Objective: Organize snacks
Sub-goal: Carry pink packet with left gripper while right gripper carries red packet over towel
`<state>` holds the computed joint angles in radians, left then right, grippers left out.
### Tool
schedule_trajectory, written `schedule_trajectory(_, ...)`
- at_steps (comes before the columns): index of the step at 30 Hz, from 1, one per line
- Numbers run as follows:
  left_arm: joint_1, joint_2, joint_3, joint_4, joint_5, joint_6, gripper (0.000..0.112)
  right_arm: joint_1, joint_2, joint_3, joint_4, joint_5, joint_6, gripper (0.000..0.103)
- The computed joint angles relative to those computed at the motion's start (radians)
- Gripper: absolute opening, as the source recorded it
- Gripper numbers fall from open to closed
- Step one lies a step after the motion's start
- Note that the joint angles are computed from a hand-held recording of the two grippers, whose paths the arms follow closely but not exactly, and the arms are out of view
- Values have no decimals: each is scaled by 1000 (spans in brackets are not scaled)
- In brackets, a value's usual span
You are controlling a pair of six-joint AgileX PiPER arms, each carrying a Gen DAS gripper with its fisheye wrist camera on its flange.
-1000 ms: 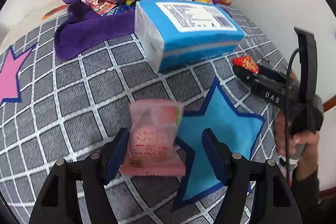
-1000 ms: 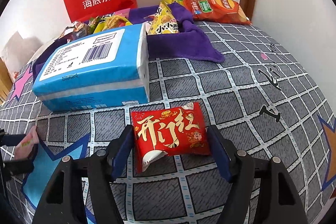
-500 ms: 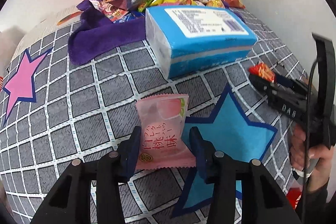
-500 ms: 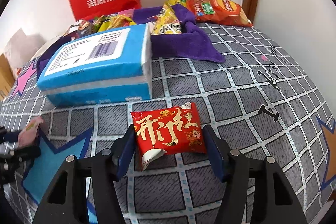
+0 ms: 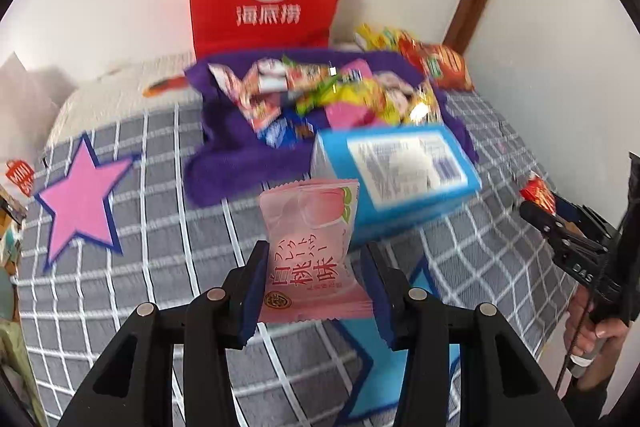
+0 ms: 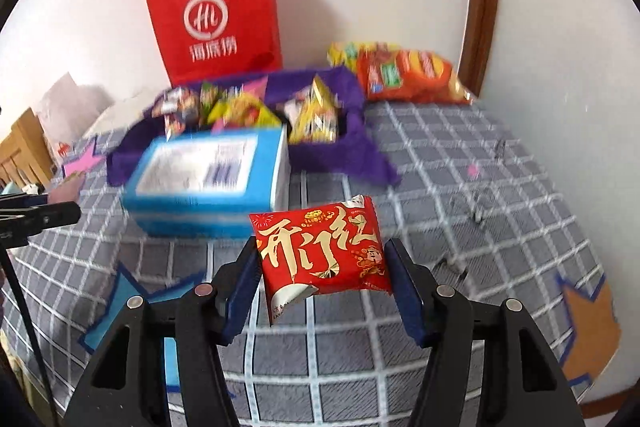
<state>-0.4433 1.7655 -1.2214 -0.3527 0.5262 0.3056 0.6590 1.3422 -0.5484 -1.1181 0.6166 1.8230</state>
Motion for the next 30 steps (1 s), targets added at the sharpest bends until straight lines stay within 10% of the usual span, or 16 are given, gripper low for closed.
schedule_trajectory(14,-31,200,-472,237,111,-259,44,-254,149,-460,259,-36,-605,61)
schedule_trajectory(30,4,657,-1331,220,510,-348,44,-448,518,-1023,759,-9,-1164,61)
